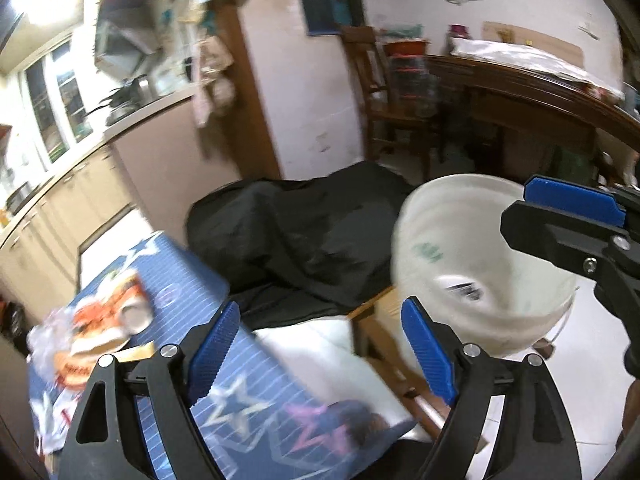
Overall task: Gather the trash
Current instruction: 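Swing both open tools back toward the table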
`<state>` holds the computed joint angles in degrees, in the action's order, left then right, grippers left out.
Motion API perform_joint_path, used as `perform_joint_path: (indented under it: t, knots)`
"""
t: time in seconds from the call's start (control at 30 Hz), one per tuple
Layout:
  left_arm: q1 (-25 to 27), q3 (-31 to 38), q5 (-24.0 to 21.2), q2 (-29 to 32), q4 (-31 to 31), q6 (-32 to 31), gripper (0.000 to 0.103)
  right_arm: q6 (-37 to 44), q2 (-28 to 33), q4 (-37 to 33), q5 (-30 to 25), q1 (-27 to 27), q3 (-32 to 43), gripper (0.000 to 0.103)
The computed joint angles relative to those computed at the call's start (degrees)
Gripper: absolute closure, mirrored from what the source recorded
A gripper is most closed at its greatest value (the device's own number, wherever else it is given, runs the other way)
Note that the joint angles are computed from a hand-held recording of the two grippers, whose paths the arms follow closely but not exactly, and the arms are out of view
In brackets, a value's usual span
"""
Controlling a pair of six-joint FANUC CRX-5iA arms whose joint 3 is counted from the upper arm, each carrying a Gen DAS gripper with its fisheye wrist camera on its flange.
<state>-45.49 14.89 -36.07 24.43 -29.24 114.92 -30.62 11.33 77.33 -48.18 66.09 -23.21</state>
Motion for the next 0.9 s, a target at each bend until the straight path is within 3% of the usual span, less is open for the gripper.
perform_joint_path:
  t: [0.2,0.37,0.47,0.7,0.9]
  knots:
    - [3.6,-11.1,0.2,-6.3,-6.8,11.3,0.02,6.4,7.7,1.5,11.4,-2.1,7.8,0.067]
    - [7.9,-21.8,1.5,-12.7,-9.3,19.8,0.02,17.7,16.3,-7.3,18.2,-2.2,17.6,0.067]
    - [9.8,-28.0,0.8,-17.2,-12.8,26.2,0.02,27.5,22.0,-16.2,20.8,-1.2,25.2,0.067]
    - [18.3,-39.9,-1.9,-27.7,-14.2,35.7,0.02,49.5,31.6,-35.8,19.3,2.0,41.3,0.067]
    - [21.0,-42.8,-6.5,-32.0,-18.2,41.5,0.019,59.5,37.0,-44.1,15.9,2.5,51.8,0.067]
